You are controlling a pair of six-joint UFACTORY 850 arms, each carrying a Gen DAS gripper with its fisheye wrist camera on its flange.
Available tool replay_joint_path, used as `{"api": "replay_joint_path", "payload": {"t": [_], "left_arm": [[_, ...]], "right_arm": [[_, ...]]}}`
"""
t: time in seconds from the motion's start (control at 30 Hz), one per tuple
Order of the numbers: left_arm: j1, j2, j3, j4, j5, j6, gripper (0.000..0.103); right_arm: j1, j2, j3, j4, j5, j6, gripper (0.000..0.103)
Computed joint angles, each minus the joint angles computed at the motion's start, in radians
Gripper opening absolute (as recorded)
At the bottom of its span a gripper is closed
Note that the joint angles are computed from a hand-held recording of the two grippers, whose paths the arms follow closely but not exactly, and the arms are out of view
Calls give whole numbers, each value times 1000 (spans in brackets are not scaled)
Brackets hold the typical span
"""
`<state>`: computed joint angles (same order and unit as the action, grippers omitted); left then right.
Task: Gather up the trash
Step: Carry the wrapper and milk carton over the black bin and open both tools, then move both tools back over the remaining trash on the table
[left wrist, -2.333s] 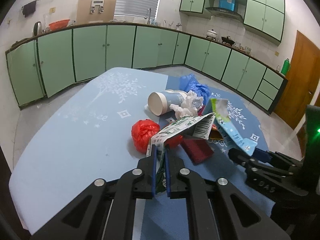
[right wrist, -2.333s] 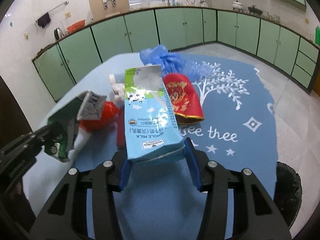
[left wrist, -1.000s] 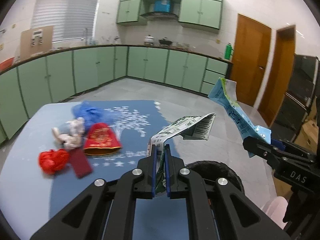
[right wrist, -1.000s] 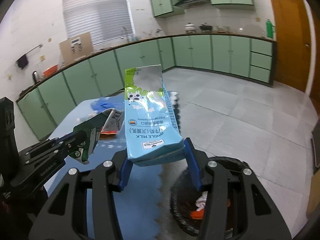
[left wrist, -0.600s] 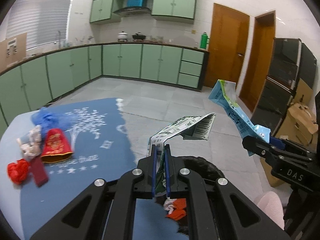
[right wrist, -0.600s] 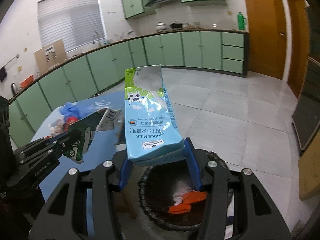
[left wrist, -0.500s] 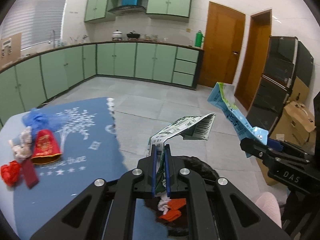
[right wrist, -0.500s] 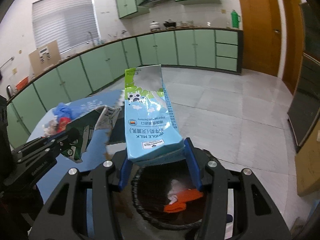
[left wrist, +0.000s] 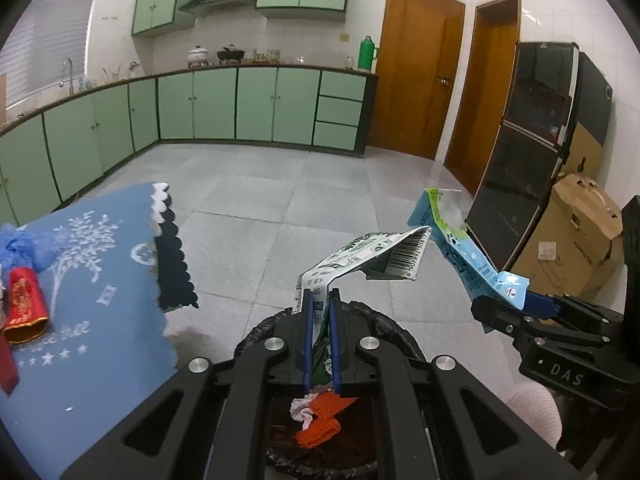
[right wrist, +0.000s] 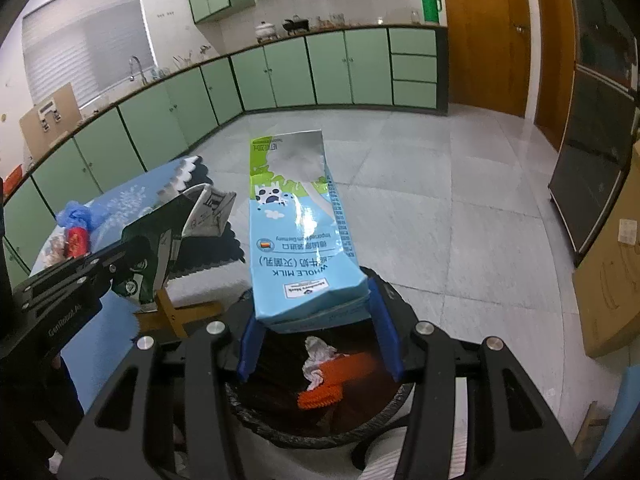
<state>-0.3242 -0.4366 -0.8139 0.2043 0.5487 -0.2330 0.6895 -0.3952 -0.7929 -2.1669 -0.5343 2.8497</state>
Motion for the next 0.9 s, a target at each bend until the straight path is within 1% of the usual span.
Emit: {"api": "replay_joint_path", "payload": {"t": [0.1,0.17,0.2,0.23,0.27,0.3,0.33,0.43,0.5,0.57,0.6,0.77,0.9], "left_arm": [[-14,-34,-36,-4,-24,11,7],[-17,-53,-59,27,-42,-15,8],[-17,-59,-66,44,-47,-31,11],[-14,-65,-76,83,-53,-65,16],[-14,-67,-80,93,-55,-73,27],[-14,-67,-79,95,-52,-70,36],[-14,-67,-76,94,-46,-64,39],[-4,-65,-74,118,-50,-91,42],[8,-56,-66,131,-46,-118,46],[17,-44,-53,115,-38,-111,50],[24,-31,-42,101,-29,-102,52],[63,26,10,52,-4,-63,56],[119,85,67,3,15,-25,58]], "right_arm": [[-16,-24,-9,-9,16,10,47],[-28,-46,-21,-7,33,7,48],[-29,-57,-28,12,35,-7,49],[-31,-66,-39,31,43,-27,57],[-32,-73,-42,41,44,-36,61],[-35,-79,-44,47,42,-38,62],[-36,-83,-45,55,44,-45,62],[-39,-85,-44,65,46,-45,66],[-36,-80,-40,66,40,-39,70],[-26,-71,-38,79,22,-45,81],[-19,-66,-37,83,13,-48,83],[3,-41,-52,65,5,-58,86],[30,-37,-88,37,8,-56,87]]}}
